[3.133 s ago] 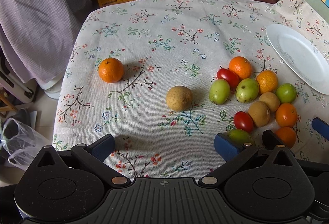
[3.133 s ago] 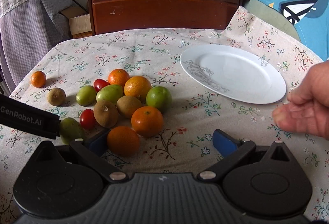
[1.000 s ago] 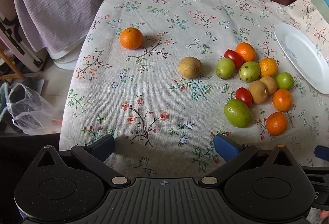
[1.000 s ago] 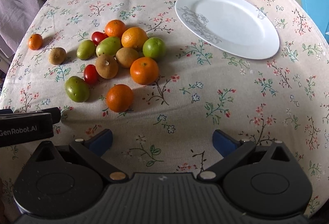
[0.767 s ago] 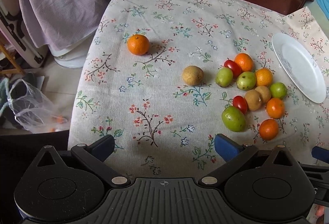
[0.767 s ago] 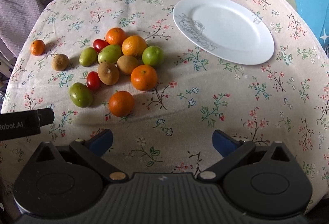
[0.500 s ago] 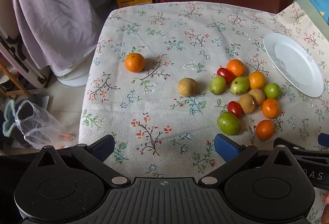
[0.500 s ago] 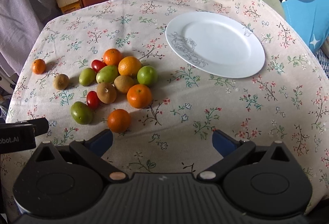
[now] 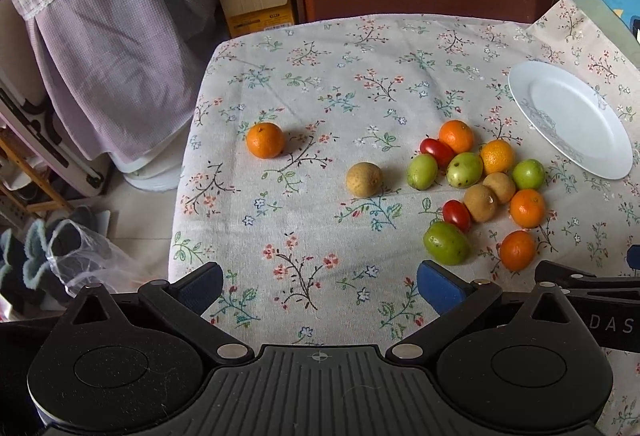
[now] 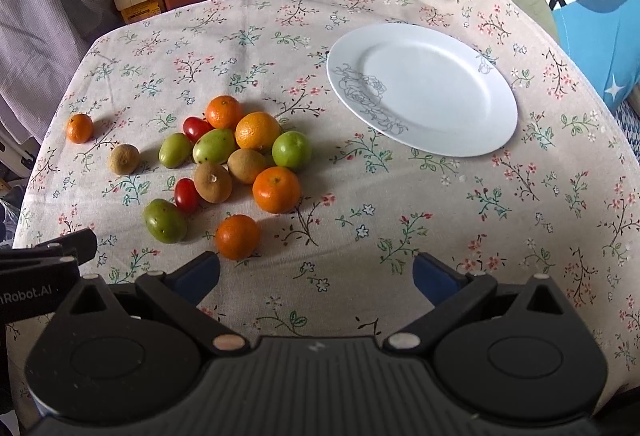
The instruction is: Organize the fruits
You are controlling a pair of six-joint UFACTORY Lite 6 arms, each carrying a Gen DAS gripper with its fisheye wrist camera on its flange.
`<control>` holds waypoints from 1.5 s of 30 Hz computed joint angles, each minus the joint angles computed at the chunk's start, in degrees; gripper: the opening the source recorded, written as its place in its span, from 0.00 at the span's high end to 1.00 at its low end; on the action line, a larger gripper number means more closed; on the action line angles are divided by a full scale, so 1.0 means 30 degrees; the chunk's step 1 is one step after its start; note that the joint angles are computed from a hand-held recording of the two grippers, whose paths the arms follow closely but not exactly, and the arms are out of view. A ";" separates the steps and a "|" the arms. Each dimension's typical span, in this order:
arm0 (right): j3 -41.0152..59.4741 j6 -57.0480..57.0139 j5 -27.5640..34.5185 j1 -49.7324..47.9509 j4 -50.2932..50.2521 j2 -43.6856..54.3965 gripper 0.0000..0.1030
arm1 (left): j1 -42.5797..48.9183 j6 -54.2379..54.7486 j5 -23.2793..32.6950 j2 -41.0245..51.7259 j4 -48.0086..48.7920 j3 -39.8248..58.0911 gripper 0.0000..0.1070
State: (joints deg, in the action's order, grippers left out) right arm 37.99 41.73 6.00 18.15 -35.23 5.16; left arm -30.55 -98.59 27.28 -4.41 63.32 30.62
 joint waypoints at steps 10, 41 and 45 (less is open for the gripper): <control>-0.0017 -0.2244 -0.0095 0.0162 0.2247 -0.0092 0.01 | 0.0199 0.0407 -0.0109 -0.0023 -0.0421 -0.0162 0.04; -0.0287 -1.1640 -0.0713 -0.0070 1.1427 -0.0273 0.05 | 0.0091 0.0333 -0.0127 0.0206 -0.0787 -0.0166 0.04; -0.0280 -1.0849 -0.0724 -0.0027 1.0682 -0.0237 0.05 | 0.0055 0.0412 -0.0119 0.0306 -0.0901 -0.0114 0.04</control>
